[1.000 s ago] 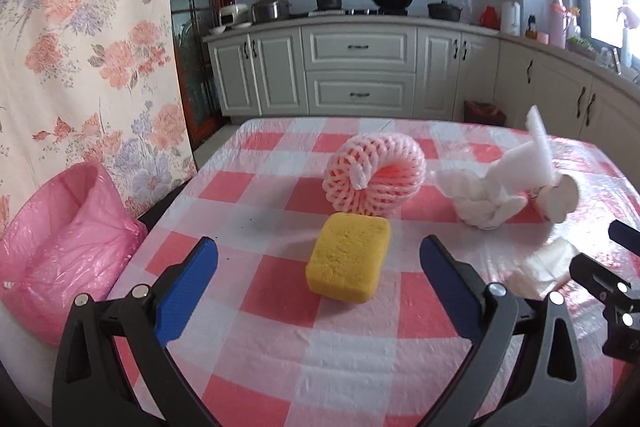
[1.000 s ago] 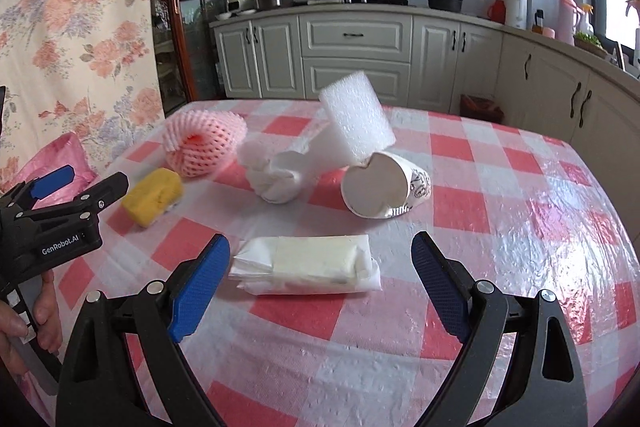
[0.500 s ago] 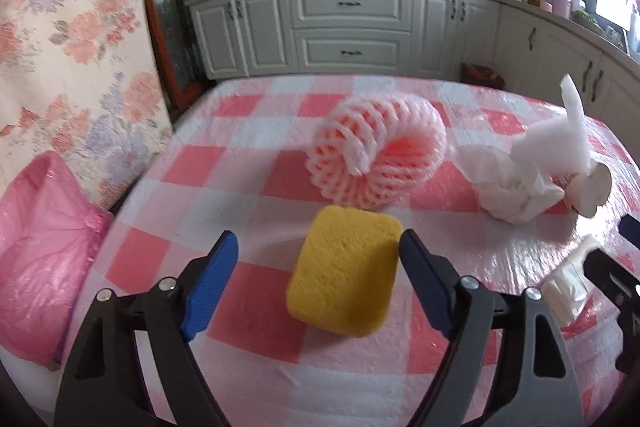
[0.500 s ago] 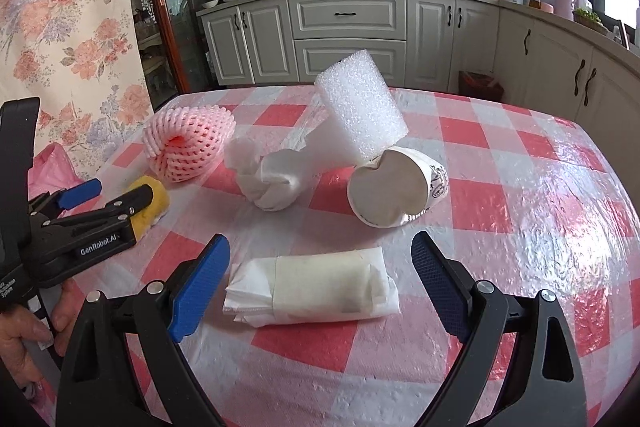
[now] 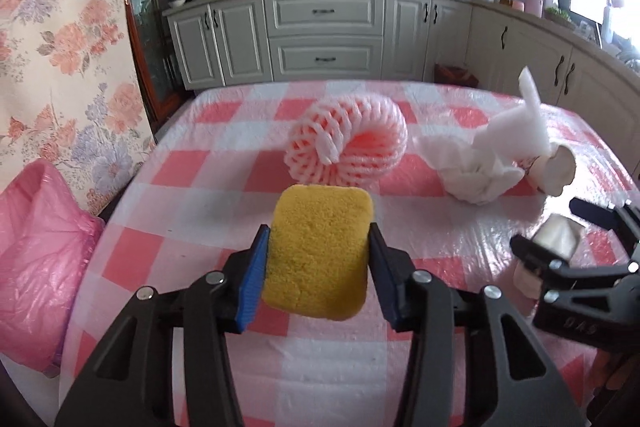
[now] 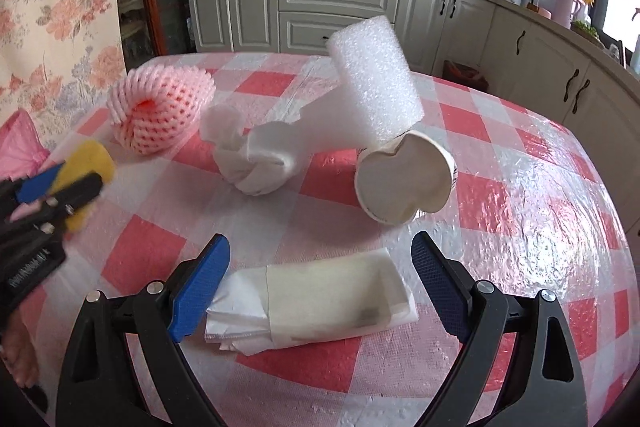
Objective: Collect trash
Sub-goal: 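Grasp the yellow sponge with the left gripper, then grasp the white tissue packet with the right gripper while the left holds the sponge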
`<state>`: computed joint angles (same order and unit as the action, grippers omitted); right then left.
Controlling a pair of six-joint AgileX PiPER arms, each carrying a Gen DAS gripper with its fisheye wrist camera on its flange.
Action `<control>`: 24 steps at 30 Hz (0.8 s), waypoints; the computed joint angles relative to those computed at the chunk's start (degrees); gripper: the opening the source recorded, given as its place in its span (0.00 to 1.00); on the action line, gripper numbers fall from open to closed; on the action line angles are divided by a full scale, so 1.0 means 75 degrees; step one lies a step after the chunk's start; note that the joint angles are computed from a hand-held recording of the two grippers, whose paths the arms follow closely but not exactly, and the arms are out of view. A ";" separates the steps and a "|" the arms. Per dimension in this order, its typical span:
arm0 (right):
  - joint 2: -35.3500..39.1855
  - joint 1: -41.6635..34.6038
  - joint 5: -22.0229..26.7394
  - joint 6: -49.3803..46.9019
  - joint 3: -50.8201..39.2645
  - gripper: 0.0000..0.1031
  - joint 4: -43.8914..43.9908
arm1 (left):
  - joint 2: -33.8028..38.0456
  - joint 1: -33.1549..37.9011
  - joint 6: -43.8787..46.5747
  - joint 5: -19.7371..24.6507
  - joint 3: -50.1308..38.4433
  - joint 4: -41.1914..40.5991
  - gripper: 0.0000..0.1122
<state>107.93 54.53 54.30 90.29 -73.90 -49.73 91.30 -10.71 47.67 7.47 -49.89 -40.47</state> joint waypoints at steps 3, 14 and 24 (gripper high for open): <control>-0.0084 0.0178 0.0111 -0.0032 0.0109 0.84 0.0088 | -0.0356 0.0110 0.0634 0.0093 0.0162 -0.0774 0.41; -0.1312 0.1462 0.0765 0.1764 0.1871 0.84 0.0095 | -0.1641 -0.0399 0.0697 -0.0020 0.1244 -0.1097 0.41; -0.1452 0.1012 -0.0057 0.1742 0.2131 0.72 -0.0260 | -0.2573 -0.0608 -0.0810 -0.0301 0.1958 0.0496 0.41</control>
<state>97.04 62.12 53.87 103.35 -57.92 -51.68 72.00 -15.28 41.59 5.22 -35.21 -36.75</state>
